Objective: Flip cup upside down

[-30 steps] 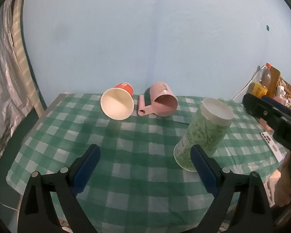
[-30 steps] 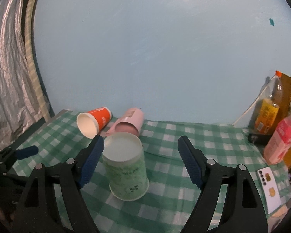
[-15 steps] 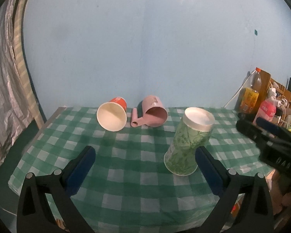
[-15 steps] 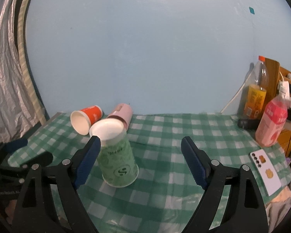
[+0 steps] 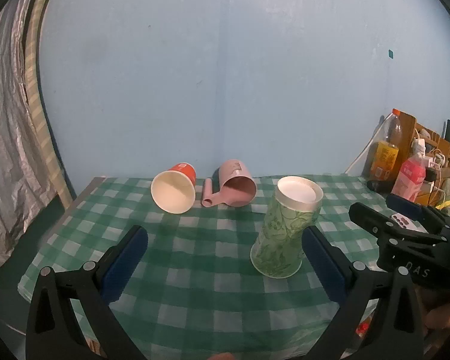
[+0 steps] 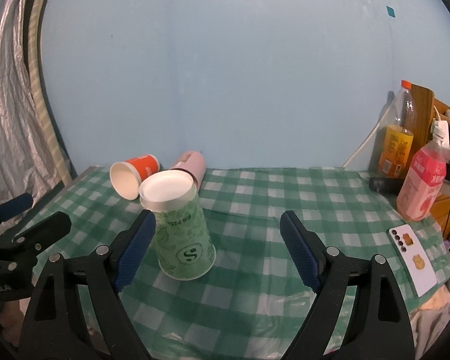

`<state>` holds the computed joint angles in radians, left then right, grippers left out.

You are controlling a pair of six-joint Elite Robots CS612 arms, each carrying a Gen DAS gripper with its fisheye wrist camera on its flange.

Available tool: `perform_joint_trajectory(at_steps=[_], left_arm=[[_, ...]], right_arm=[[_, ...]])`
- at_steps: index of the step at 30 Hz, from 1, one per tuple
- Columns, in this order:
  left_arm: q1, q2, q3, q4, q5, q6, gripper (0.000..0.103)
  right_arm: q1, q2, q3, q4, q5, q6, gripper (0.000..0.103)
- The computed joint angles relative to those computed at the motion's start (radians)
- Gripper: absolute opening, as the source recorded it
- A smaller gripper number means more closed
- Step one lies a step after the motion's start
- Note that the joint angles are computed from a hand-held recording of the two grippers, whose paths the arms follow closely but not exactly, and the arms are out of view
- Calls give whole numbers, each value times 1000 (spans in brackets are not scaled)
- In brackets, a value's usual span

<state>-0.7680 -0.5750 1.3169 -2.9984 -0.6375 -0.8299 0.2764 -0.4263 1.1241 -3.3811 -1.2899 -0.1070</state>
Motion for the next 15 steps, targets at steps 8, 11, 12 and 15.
perform_joint_trajectory(at_steps=[8, 11, 12, 15], left_arm=[[-3, 3, -10, 35, 12, 5, 103], [-4, 3, -13, 44, 9, 8, 103], [-4, 3, -13, 45, 9, 8, 103], [-4, 3, -13, 47, 10, 6, 103]], right_arm=[[0, 1, -2, 11, 3, -3, 85], [1, 2, -4, 16, 2, -1, 85], [2, 1, -3, 17, 1, -1, 85], [2, 1, -3, 16, 2, -1, 85]])
